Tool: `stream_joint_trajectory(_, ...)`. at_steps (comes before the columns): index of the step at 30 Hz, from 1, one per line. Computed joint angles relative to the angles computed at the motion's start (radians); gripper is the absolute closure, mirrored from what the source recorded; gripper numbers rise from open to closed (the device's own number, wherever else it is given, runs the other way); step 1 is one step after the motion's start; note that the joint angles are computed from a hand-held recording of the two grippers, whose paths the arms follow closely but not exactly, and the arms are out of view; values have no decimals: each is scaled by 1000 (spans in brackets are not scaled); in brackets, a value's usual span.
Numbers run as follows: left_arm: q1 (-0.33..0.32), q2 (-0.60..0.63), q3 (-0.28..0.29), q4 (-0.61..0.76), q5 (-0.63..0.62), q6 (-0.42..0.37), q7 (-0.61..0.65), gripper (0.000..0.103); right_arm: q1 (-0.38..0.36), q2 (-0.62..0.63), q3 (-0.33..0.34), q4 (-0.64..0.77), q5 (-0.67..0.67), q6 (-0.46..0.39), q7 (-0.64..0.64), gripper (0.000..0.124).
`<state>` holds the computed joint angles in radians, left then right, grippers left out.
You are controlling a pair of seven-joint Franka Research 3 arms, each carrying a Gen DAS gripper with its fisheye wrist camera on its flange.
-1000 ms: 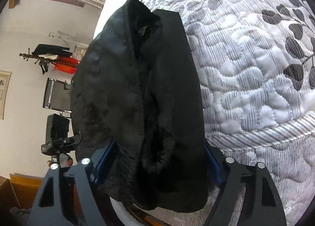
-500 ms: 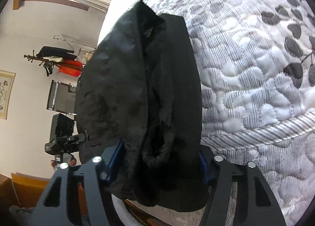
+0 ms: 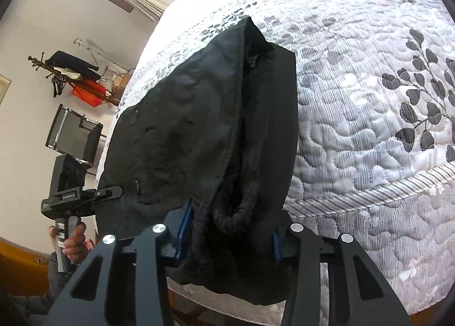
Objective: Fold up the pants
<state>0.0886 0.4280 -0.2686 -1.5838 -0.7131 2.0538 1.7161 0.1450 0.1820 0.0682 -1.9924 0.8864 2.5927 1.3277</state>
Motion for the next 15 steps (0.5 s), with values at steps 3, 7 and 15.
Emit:
stream_joint_trajectory(3, 6, -30, -6, -38, -31, 36, 39, 66, 7, -13, 1, -13, -2, 15, 13, 81)
stream_joint_trajectory(7, 3, -57, 0, -72, -53, 67, 74, 67, 23, -21, 2, -17, -26, 36, 53, 82)
stream_joint_trajectory(15, 14, -83, 8, -113, -110, 48, 122, 67, 43, -86, -5, -79, -78, 59, 107, 83)
